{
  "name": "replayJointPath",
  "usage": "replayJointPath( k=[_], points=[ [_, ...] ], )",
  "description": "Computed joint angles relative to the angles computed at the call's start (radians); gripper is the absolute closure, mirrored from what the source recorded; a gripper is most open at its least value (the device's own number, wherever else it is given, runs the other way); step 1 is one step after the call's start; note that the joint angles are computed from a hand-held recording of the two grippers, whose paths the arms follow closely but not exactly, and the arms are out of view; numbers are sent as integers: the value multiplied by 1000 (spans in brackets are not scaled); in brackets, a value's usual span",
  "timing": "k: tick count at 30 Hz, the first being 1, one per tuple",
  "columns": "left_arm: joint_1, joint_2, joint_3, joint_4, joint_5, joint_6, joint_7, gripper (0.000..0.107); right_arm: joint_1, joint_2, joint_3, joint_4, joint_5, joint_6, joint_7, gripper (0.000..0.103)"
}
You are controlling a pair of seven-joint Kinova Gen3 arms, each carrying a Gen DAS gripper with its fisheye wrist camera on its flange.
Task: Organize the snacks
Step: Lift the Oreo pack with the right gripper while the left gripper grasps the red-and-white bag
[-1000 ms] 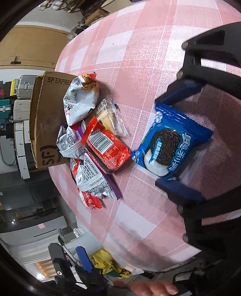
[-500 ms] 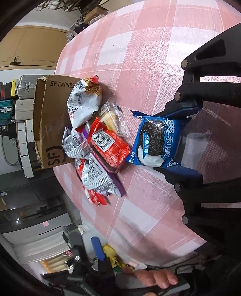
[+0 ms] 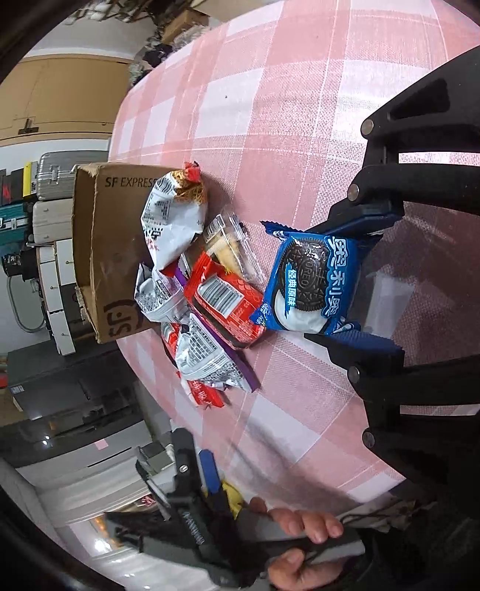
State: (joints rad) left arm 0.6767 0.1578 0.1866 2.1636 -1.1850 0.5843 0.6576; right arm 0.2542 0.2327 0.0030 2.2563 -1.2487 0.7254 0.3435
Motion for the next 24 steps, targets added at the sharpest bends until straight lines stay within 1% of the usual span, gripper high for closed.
replayJointPath(
  k=[5, 7, 11, 16, 21, 24],
  points=[
    [-28, 33, -23, -20, 37, -32, -100, 6, 14, 8, 6, -8, -12, 6, 4, 58],
    [-51, 51, -30, -35, 79, -51, -164, 6, 19, 14, 8, -15, -12, 13, 2, 58],
    [-58, 86, -75, -58, 135, -89, -254, 6, 32, 21, 9, -27, -12, 29, 8, 58],
    [-63, 117, -141, -73, 181, -150, -328, 6, 37, 35, 8, -40, -10, 33, -1, 58],
    [-52, 144, -183, -106, 242, -151, -431, 6, 37, 48, 1, -51, -14, 20, -5, 58],
    [-56, 163, -187, -137, 299, -131, -527, 6, 36, 56, -5, -60, -15, 11, -13, 58]
  ],
)
